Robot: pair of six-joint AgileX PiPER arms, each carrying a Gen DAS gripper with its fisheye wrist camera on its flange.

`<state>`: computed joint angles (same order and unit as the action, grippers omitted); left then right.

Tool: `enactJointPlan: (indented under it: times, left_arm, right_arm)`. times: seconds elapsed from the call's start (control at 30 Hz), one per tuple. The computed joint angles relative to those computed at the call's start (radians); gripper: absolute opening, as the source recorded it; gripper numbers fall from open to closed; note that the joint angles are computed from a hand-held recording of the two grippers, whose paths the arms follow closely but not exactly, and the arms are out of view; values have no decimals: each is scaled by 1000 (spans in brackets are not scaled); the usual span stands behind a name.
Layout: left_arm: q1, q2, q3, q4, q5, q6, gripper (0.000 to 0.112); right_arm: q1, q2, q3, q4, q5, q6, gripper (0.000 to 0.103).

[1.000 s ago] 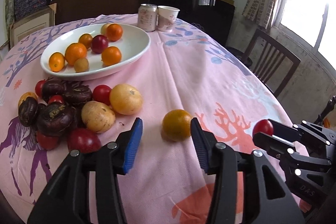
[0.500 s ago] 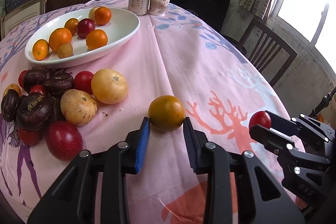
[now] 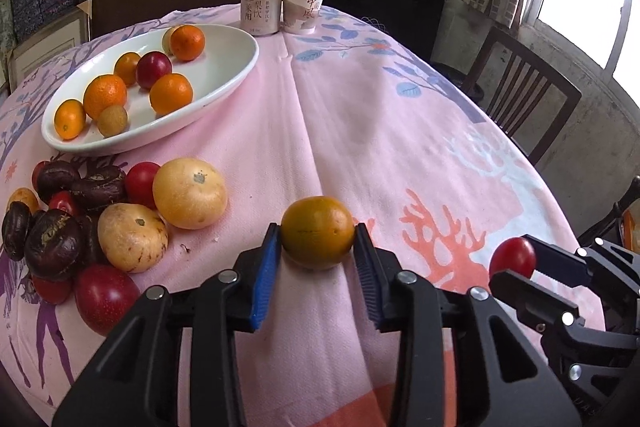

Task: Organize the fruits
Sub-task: 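Carry the orange and red tomato over the plate with both tools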

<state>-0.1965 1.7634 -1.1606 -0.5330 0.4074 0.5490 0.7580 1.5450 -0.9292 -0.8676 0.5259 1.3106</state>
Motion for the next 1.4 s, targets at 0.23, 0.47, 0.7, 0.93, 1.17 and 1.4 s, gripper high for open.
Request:
enactJointPlan:
  times: [0.23,0.47,0.7,0.93,1.17,1.4]
  left_arm:
    - [-50,9,-15,192,-21,-167,38]
    - [-119,39,-44,475,-31,-405,36]
    - [-66,30,-46,269,0,-224,36]
    - [8,-54,4,91,34,-75,36]
    - [130,-170,6,59,14,2,36]
    - [292,-36,-275,28,58,60,36]
  right_arm:
    - [-5,-7,13,-18,-5,21,33]
    - [-58,-28,44,50,-91,-59,33]
    - [-47,-31,37,43,-46,-48,32]
    - [35,-78,9,-100,48,93,32]
    - [54,-1,-207,-86,65,8,32]
    - [-38,239,-576,150,24,-268,32]
